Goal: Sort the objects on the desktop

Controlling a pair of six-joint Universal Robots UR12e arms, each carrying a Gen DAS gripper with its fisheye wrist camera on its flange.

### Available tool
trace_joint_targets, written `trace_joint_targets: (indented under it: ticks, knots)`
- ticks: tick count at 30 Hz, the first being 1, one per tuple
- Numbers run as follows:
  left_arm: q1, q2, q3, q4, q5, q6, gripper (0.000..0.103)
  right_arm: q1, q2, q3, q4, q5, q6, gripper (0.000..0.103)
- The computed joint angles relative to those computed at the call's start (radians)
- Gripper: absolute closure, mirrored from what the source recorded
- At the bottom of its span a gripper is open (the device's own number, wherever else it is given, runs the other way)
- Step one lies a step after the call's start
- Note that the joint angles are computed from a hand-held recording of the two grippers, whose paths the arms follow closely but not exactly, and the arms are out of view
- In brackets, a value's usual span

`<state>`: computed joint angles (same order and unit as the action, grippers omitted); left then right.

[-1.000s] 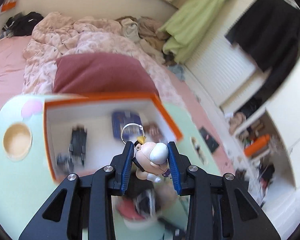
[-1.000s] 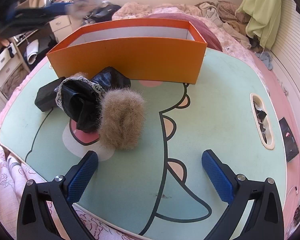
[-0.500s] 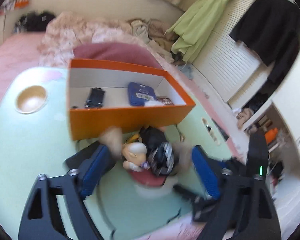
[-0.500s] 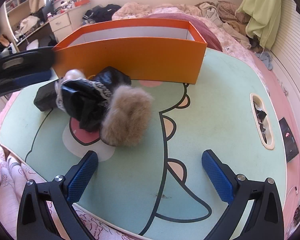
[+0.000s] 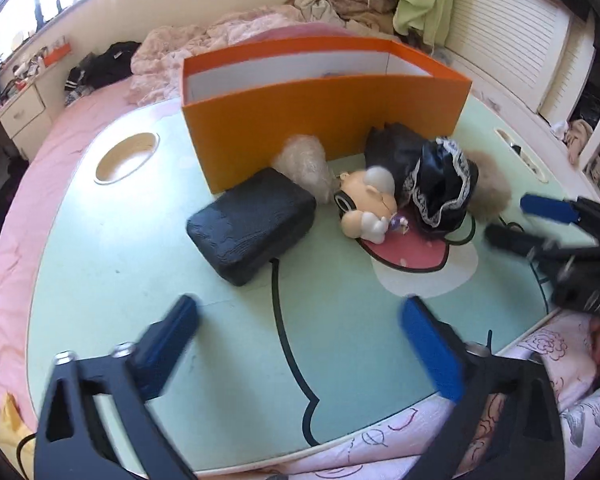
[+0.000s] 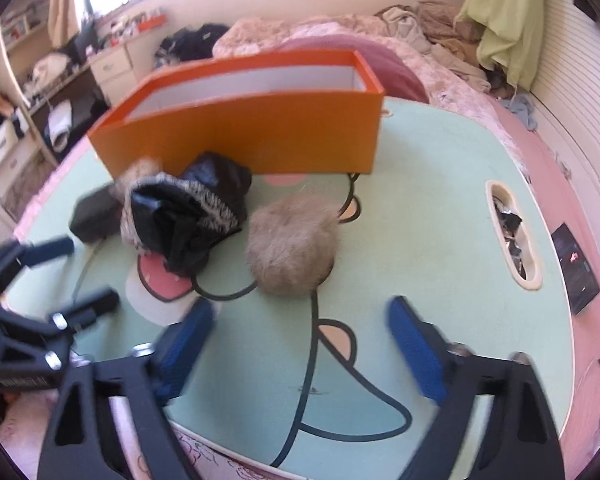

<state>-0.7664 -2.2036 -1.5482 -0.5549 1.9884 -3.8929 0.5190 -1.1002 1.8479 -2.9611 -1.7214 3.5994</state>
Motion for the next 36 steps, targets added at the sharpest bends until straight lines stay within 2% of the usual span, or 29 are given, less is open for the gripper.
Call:
trace_joint_targets:
  ticks: [1, 3, 4, 7, 8, 10, 15, 17, 21, 23, 24, 25, 26, 28, 30, 32, 35, 36]
  knots:
    - [0.0, 0.001, 0.001, -0.004, -0.003, -0.003, 0.0, -0.007, -0.008, 0.012, -0.048, 0.022, 0.017, 0.031]
    - [-0.001, 0.004, -0.006, 0.0, -0.002, -0.005, 0.0, -0.02, -0.021, 0.016, -0.103, 0.06, 0.037, 0.032]
    - [-0.001, 0.003, -0.003, -0.002, -0.001, -0.006, 0.0, -0.03, -0.027, 0.003, -0.12, 0.105, 0.039, 0.032]
    - [0.003, -0.004, 0.006, -0.003, -0.002, -0.002, 0.0, -0.067, -0.021, -0.063, -0.077, 0.279, 0.033, 0.032]
    - [0.003, -0.003, 0.003, 0.001, -0.002, -0.002, 0.0, -0.086, -0.003, -0.102, -0.052, 0.376, 0.049, 0.032]
    - [0.003, -0.007, 0.006, 0.002, -0.002, -0.002, 0.0, -0.109, 0.047, -0.194, 0.015, 0.497, 0.078, 0.032]
    - [0.002, -0.006, -0.002, 0.016, -0.001, 0.001, 0.0, -0.097, 0.18, -0.451, 0.319, 0.518, 0.049, 0.032]
    - [0.001, -0.005, -0.007, 0.024, 0.0, 0.002, 0.0, -0.084, 0.225, -0.532, 0.419, 0.478, 0.036, 0.032]
    - [0.001, -0.003, -0.017, 0.044, 0.001, 0.009, 0.0, -0.062, 0.302, -0.655, 0.566, 0.432, 0.021, 0.032]
    - [0.003, 0.0, -0.025, 0.053, -0.003, 0.012, 0.0, -0.05, 0.319, -0.683, 0.58, 0.376, -0.011, 0.032]
    - [0.003, 0.001, -0.027, 0.058, -0.002, 0.014, 0.0, -0.043, 0.323, -0.696, 0.609, 0.344, -0.038, 0.039]
    - [0.003, 0.001, -0.028, 0.06, -0.002, 0.015, 0.0, -0.034, 0.324, -0.701, 0.619, 0.301, -0.061, 0.059]
    - [0.003, 0.0, -0.027, 0.061, -0.002, 0.016, 0.0, -0.032, 0.325, -0.705, 0.628, 0.3, -0.077, 0.066]
    - [0.001, -0.001, -0.026, 0.061, 0.0, 0.015, 0.0, -0.038, 0.321, -0.695, 0.605, 0.326, -0.066, 0.074]
    - [0.002, -0.001, -0.026, 0.061, 0.0, 0.016, 0.0, -0.05, 0.308, -0.66, 0.551, 0.372, -0.036, 0.075]
    - [0.003, -0.001, -0.026, 0.062, 0.0, 0.017, 0.0, -0.066, 0.276, -0.596, 0.448, 0.422, -0.007, 0.075]
    - [0.005, -0.001, -0.026, 0.063, 0.0, 0.019, 0.0, -0.084, 0.215, -0.498, 0.292, 0.455, 0.01, 0.076]
    - [0.005, -0.002, -0.025, 0.063, 0.0, 0.02, 0.0, -0.089, 0.194, -0.461, 0.239, 0.468, 0.016, 0.083]
